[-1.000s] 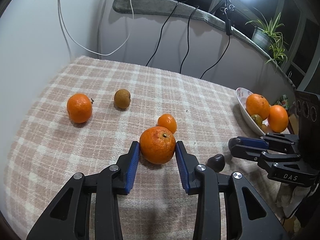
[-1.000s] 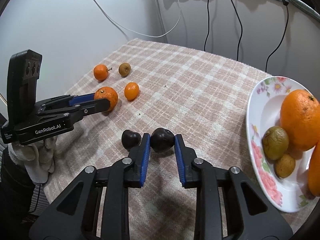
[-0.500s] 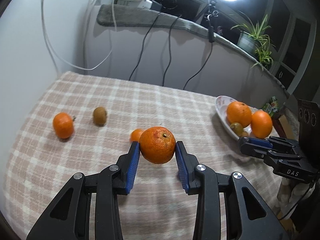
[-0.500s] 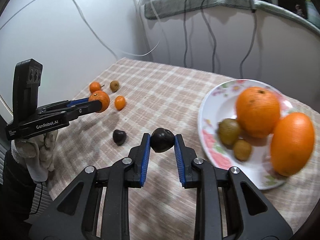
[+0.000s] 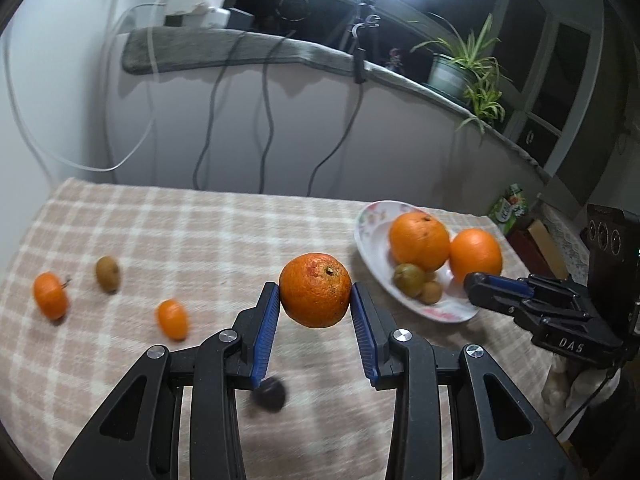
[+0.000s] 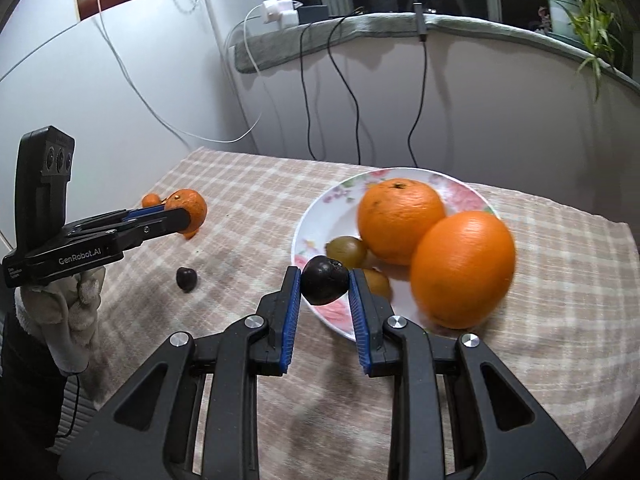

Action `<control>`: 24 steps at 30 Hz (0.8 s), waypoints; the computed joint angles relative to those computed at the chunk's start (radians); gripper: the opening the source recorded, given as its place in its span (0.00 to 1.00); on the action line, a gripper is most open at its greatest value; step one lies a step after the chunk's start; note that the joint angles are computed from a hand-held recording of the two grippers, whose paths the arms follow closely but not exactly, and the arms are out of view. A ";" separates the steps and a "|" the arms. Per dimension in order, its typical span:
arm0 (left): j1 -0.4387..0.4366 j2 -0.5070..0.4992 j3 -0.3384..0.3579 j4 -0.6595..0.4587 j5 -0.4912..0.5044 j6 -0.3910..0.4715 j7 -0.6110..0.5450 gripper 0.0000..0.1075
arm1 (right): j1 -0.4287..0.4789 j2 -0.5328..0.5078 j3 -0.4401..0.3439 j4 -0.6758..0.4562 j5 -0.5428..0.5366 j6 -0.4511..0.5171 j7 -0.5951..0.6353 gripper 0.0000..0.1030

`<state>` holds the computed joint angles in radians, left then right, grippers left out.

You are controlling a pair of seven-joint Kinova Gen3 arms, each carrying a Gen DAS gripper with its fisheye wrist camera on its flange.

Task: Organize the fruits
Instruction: 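Carry the tangerine with the left gripper while the right gripper carries the plum onto the plate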

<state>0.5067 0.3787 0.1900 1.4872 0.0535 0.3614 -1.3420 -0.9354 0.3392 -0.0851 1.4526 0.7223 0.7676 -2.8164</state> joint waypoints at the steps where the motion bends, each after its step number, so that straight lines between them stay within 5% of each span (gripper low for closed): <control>1: 0.003 0.010 0.005 -0.016 0.000 0.004 -0.004 0.32 | -0.001 -0.005 0.002 0.007 0.004 0.001 -0.005 0.25; 24: 0.094 0.200 -0.006 -0.326 -0.004 0.168 -0.047 0.32 | 0.015 -0.001 0.002 0.017 0.035 0.013 -0.026 0.25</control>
<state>0.6011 0.5786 0.1843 1.1612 0.0492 0.5291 -1.3895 -0.9205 0.3385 -0.0830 1.4694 0.7574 0.7809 -2.8426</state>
